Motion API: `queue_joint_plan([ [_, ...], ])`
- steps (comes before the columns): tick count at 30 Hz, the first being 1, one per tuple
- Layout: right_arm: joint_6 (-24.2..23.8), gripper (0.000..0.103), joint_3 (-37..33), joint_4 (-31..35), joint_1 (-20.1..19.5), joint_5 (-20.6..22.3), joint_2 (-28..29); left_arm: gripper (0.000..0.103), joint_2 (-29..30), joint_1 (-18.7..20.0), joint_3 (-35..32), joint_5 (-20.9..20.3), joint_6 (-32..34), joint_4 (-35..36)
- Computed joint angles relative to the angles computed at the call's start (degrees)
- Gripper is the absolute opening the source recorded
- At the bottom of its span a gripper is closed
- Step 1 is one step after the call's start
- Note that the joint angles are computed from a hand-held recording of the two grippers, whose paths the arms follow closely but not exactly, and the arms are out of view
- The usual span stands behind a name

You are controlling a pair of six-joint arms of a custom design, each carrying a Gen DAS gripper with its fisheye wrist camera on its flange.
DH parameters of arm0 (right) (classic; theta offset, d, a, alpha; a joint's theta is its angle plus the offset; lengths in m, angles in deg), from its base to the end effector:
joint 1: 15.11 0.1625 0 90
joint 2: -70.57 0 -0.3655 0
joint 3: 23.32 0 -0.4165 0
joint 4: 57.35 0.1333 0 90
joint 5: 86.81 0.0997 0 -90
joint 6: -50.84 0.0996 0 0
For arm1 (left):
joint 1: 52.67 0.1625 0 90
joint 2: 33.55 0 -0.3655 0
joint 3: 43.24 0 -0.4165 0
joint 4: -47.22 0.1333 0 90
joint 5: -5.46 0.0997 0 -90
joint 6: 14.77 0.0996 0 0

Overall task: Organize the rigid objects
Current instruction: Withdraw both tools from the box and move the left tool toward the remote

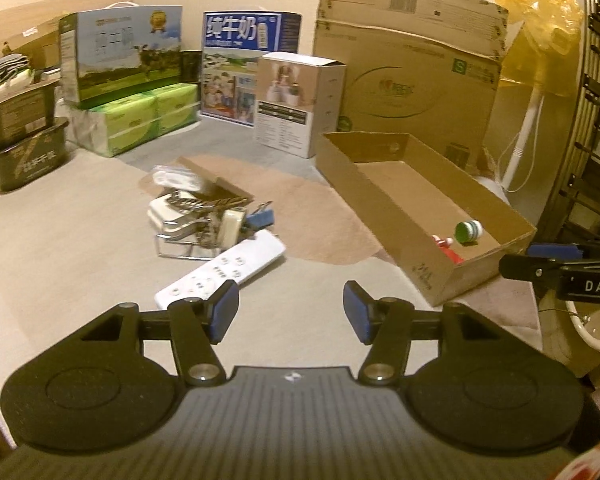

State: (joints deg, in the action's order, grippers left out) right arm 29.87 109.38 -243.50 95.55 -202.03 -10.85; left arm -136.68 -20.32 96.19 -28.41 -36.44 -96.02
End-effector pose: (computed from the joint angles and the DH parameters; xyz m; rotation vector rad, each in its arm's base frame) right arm 0.2435 -0.3883 0.2054 0.6773 -2.4360 1.0380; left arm -0.1921 -0.3773 0.2478 0.5474 2.2886 -1.0671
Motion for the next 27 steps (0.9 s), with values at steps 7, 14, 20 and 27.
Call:
queue_joint_plan([
  [7,-0.02,0.064,-0.98,0.58,1.16,0.72,2.26,0.060,-2.99,1.03,0.79,1.12,0.87,2.78],
  [14,-0.53,0.064,-2.62,0.95,1.71,1.77,4.88,0.067,-2.21,3.75,-0.12,0.57,8.83,0.08],
  [20,-1.46,0.064,-4.51,0.92,1.85,2.73,7.97,0.072,-0.43,7.11,-1.48,-1.41,17.43,-3.85],
  [27,-3.28,0.064,-7.02,1.23,1.59,4.14,11.88,0.072,2.33,12.10,-3.97,-5.84,28.46,-6.66],
])
